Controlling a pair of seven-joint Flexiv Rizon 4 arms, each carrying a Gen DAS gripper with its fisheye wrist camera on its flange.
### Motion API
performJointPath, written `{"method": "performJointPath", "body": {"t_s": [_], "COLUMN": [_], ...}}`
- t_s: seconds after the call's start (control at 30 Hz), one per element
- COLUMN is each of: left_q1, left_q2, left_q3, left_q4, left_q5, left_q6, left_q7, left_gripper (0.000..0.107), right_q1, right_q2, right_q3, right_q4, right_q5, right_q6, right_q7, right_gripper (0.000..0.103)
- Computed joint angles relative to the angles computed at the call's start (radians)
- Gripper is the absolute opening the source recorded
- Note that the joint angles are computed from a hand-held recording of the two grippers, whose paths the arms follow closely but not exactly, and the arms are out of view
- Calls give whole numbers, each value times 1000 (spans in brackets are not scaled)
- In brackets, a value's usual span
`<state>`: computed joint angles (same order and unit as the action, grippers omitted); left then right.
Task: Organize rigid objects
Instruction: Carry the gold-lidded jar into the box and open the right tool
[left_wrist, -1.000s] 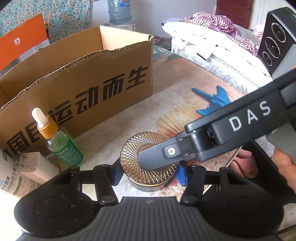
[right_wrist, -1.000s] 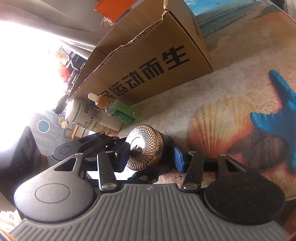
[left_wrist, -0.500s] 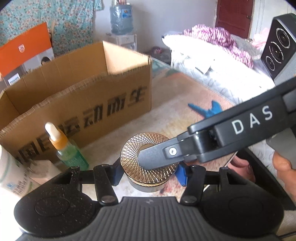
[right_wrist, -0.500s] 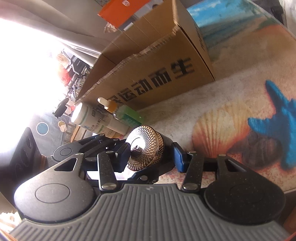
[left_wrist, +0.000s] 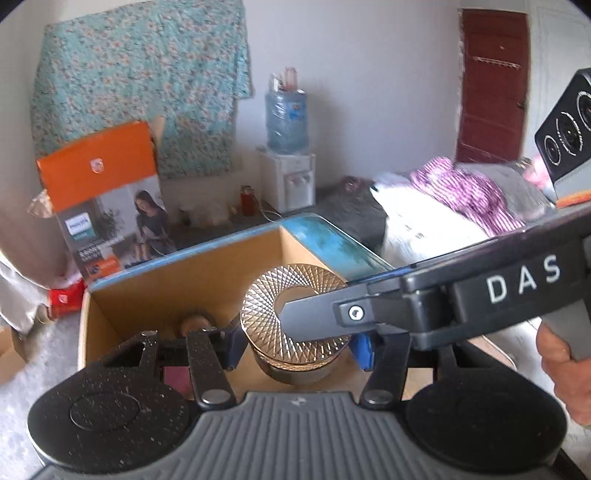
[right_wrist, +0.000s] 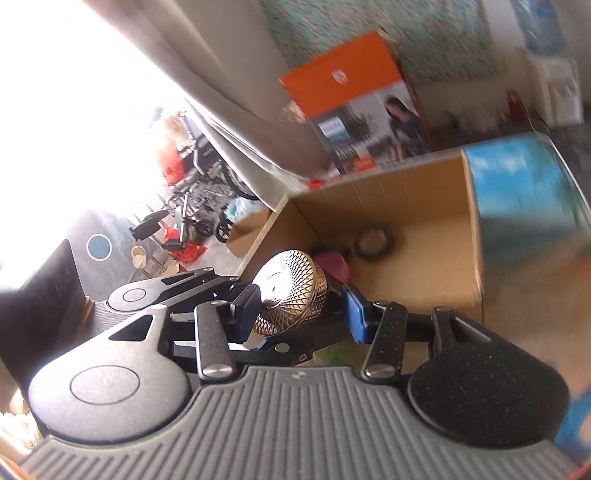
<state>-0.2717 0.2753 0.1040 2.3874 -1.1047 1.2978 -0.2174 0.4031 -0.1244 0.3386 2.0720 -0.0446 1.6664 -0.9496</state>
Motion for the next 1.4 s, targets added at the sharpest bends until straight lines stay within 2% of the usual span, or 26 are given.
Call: {"method": "performJointPath", "body": {"t_s": [0.03, 0.1, 0.23, 0.3, 0.5, 0.63, 0.73, 0.97, 1.1, 1.23, 1.33, 1.4], "left_q1": [14, 54, 174, 228, 340, 362, 369, 380, 376, 373, 367, 366], "left_q2": [-20, -64, -171, -228, -385, -425, -444, -502, -501, -478, -443, -410], "left_q3": [2, 3, 3, -4, -27, -35, -40, -46, -45, -51, -53, -52], "left_q4": [-25, -80, -213, -279, -442, -479, -502, -577, -573, -549, -519, -490], "left_q5": [17, 69, 247, 338, 564, 682, 740, 812, 842, 826, 801, 770], "left_q6": [-13, -55, -210, -292, -520, -590, -629, -725, -707, -662, -623, -598], "left_q7": [-15, -68, -223, -310, -511, -571, -600, -681, -690, -672, -657, -631], "left_gripper": [57, 57, 57, 57, 57, 57, 57, 57, 62, 70, 78, 79], "right_q1": [-47, -93, -160, -172, -161, -148, -134, -109, -90, -90, -78, -77], "right_q2": [-20, -64, -178, -236, -386, -430, -438, -463, -485, -475, -443, -402], "right_q3": [47, 93, 161, 168, 131, 100, 74, 30, 7, 8, 0, 3], "right_q4": [-52, -145, -359, -455, -669, -720, -728, -764, -793, -775, -732, -676], "right_q5": [32, 77, 210, 265, 379, 444, 487, 539, 521, 531, 512, 513], "right_q6": [-35, -100, -273, -369, -641, -766, -822, -911, -937, -894, -809, -720], "right_q7": [-58, -151, -315, -359, -384, -390, -399, -390, -371, -389, -412, -432], "right_gripper": [48, 48, 48, 48, 48, 49, 51, 51, 53, 55, 55, 55]}}
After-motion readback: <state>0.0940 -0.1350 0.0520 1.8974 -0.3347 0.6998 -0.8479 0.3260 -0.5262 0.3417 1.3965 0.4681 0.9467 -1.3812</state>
